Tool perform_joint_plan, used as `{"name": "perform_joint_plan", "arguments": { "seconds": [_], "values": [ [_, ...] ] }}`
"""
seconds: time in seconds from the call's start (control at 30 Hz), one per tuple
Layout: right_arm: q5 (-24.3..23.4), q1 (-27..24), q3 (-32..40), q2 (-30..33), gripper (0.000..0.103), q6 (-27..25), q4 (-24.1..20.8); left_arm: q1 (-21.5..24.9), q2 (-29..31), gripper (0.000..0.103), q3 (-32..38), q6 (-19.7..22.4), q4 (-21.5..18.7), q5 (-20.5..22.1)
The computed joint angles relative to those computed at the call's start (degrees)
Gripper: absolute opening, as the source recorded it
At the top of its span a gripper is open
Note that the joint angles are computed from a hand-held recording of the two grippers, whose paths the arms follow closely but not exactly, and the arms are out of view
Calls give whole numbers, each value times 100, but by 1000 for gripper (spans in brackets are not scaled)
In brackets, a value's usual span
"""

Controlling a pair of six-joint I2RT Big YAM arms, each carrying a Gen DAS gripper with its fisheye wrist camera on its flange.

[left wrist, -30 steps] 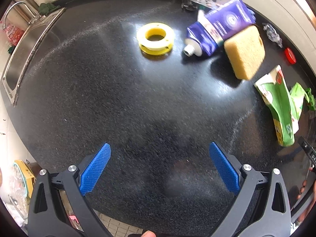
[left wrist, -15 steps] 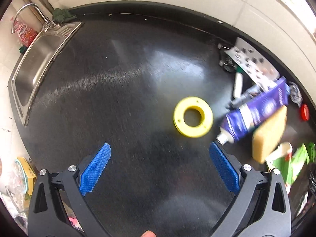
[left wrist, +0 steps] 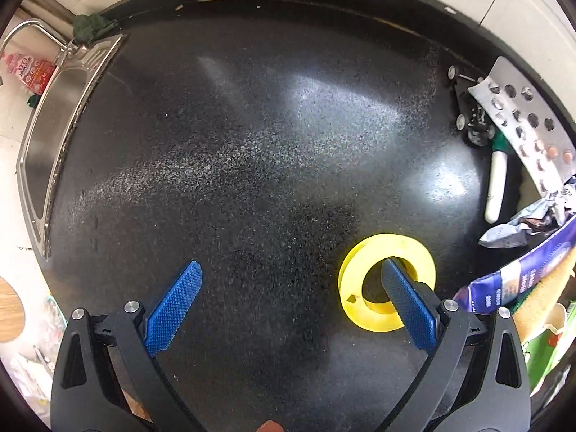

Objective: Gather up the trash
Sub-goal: 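Grasp the yellow tape roll with the left tool while the right tool grasps the green toy truck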

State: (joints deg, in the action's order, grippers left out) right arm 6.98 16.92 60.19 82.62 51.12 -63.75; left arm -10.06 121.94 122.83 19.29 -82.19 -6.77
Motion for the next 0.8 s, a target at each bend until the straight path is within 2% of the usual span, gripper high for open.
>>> {"name": "perform_joint_plan", "arguments": {
  "seconds": [0.03, 0.17, 0.27, 0.3, 0.37, 0.43, 0.53, 0.6, 0.63, 0.67, 0.7, 0.8],
  "values": [
    [-100, -49, -94, -58, 98, 61, 200, -5, 22, 97, -5, 3, 6, -39],
    [23, -36, -153, -139, 98, -71, 324, 5, 66, 97, -33, 113, 75, -8],
    [257, 219, -441, -355, 98, 290, 550, 44, 72, 97, -55, 106, 139, 107],
    [372, 374, -500, -445, 98, 517, 540, 86, 94, 97, -34, 23, 100, 261],
    [518, 535, -545, -517, 98, 779, 526, 225, 212, 98, 122, -269, -227, 784],
    [613, 677, -610, -545, 98, 1055, 538, 278, 25, 98, -177, -404, 133, 793],
    [457, 695, -590, -538, 97, 1162, 429, 310, -240, 98, -613, -133, 569, 896],
    [567, 717, -510, -527, 69, 1218, 411, 338, -392, 95, -842, 21, 764, 969],
    [611, 769, -452, -597, 27, 1267, 353, 347, -549, 75, -1061, 73, 932, 1008],
    [459, 682, -511, -677, 27, 1322, 417, 353, -697, 18, -1178, 148, 1053, 1030],
    [387, 710, -576, -776, 27, 1477, 471, 367, -721, 16, -1166, 189, 959, 951],
    [692, 1043, -505, -889, 26, 1817, 94, 578, -607, 13, -847, -68, 140, 1797]
  ]
}}
